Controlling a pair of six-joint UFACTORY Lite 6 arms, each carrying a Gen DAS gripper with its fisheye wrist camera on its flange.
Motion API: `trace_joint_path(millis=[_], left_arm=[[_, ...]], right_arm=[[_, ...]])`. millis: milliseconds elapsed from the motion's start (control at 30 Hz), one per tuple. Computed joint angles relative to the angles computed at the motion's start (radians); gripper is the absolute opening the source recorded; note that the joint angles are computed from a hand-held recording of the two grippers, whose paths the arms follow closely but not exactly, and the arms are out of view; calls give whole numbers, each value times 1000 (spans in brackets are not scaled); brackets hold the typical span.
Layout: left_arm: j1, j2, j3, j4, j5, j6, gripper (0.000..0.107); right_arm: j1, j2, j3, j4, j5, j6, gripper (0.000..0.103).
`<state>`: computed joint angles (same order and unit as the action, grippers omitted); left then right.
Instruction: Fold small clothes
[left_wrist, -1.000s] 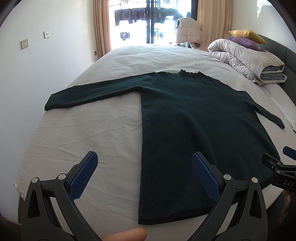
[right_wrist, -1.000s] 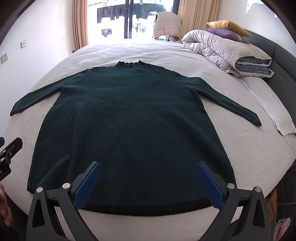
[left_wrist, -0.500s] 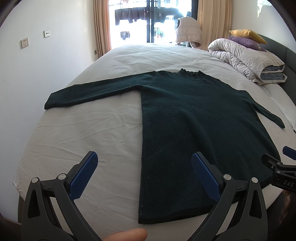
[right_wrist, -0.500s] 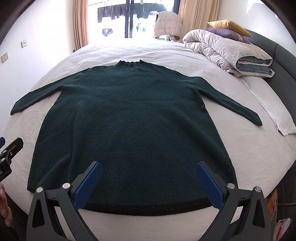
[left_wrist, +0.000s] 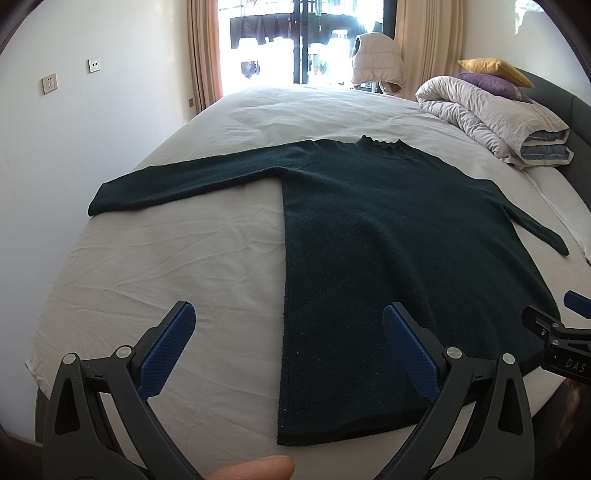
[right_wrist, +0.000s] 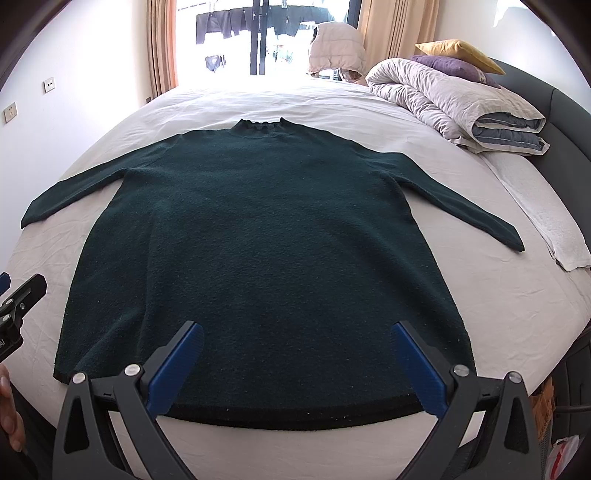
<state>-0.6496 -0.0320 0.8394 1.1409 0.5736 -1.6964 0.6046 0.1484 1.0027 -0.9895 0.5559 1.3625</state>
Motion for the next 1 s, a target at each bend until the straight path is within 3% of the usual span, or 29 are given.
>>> trace_joint_path(millis=[833, 1000], left_arm=[[-12, 7, -15, 5, -9, -31, 103], [19, 12, -18, -11, -55, -29, 103]], right_arm=[[19, 49, 28, -14, -1, 24, 103], [15, 64, 46, 2, -2, 1, 103]])
